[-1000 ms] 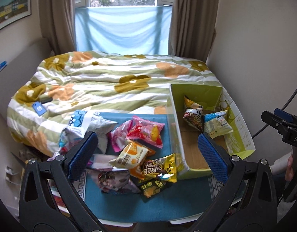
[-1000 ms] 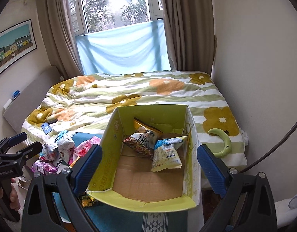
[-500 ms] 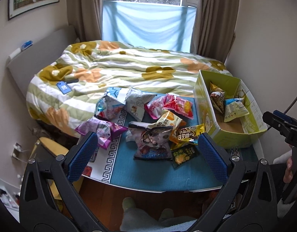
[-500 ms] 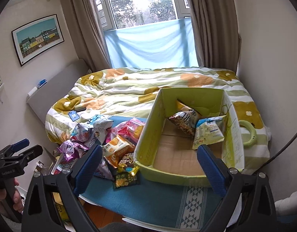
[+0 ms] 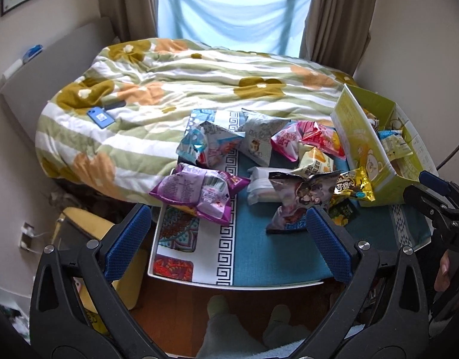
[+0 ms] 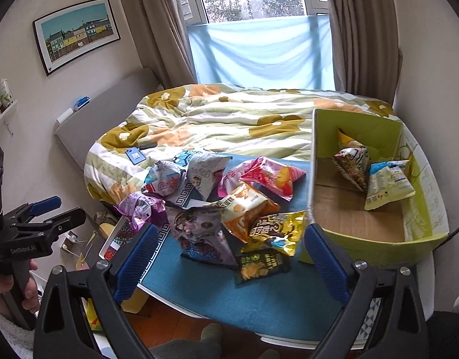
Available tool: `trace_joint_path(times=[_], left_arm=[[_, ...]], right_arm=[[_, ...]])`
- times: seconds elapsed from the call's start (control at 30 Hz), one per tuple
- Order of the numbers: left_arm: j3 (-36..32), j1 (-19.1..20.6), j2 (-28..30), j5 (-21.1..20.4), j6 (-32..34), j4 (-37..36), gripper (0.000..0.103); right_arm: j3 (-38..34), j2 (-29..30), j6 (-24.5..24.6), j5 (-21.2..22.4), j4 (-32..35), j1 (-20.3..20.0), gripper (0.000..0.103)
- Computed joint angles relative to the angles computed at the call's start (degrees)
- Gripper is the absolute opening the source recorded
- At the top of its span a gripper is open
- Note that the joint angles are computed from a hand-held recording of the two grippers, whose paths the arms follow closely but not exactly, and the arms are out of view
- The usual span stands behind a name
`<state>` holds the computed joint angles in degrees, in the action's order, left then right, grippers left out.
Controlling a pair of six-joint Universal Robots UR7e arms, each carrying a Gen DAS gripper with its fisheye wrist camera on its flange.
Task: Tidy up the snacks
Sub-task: 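Withdraw both tools from the box back toward the snack pile, then grasp a purple snack bag with the left tool while the right tool grasps a dark printed bag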
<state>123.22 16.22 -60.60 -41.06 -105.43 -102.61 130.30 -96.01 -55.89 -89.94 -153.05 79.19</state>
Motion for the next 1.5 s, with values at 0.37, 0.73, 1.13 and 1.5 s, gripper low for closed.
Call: trace_joint_path(times=[0.37, 0.73, 1.13, 1.5], left_arm=[[6.26, 13.44, -2.06, 0.53, 28.28, -23.08, 0.102], [6.79, 24.27, 3.40, -0.75, 45.47, -37.30, 0.101], [7.91, 25.80, 5.39, -2.15, 51.03, -45.13, 0.101], [9.41, 25.22, 6.49, -5.06, 49.94, -46.31, 0.084]], right_arm=[[5.15, 13.38, 6.90, -10.01, -16.92, 6.20, 0.098], [6.28, 25.84, 10.01, -15.55, -32.18, 6.03, 0.097], [5.47, 34.08, 7.28, -19.60, -42.29, 7.12, 0.097], [4.76, 37.53, 6.20, -20.92, -45.62, 7.07, 0.097]])
